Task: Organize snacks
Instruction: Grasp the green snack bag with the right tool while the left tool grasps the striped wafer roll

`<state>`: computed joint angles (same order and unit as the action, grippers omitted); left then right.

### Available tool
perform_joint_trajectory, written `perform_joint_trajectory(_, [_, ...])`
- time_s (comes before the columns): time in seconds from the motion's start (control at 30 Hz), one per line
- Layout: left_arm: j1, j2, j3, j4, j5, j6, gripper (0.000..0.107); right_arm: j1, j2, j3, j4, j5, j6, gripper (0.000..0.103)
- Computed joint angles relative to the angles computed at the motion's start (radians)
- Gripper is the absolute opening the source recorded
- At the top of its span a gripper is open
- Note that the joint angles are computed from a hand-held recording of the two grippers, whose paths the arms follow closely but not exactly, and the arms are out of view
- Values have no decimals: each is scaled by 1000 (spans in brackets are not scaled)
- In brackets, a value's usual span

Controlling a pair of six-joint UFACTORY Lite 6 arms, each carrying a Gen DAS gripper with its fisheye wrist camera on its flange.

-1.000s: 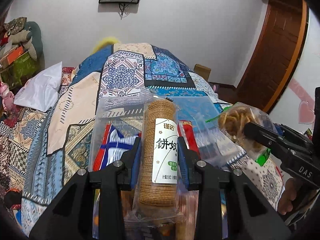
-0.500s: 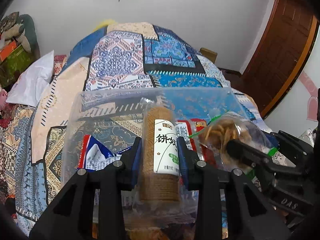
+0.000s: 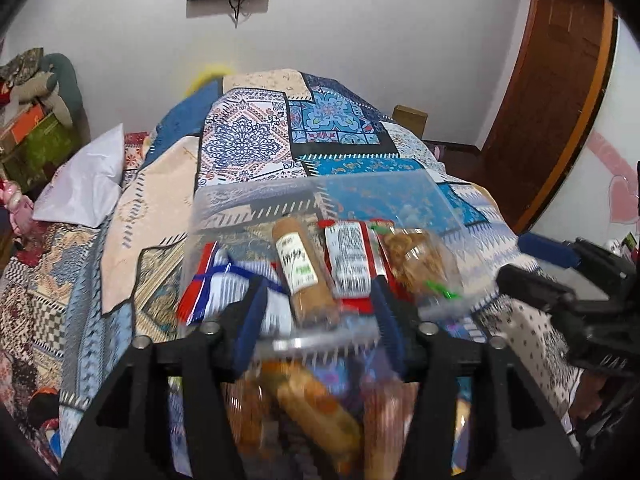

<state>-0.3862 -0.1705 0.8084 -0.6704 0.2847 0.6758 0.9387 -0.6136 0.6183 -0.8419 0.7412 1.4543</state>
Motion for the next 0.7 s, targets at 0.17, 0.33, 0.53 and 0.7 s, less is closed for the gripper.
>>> perform_joint_trajectory(0.17, [-24, -226, -174, 151, 35, -160, 62, 300, -126, -41, -33, 287, 151, 68])
perform_joint_trajectory(0.33, [-60, -381, -320, 262, 71, -295, 64, 605, -169, -87, -21, 537, 328, 77])
perform_joint_trajectory(0.53, [-116, -460, -439, 315, 75, -396, 64, 803, -204, -196, 50, 596, 535, 77])
perform_joint_trajectory(0.7, [-221, -467, -488, 452, 24, -574, 64, 813, -185, -293, 96, 489, 646, 77])
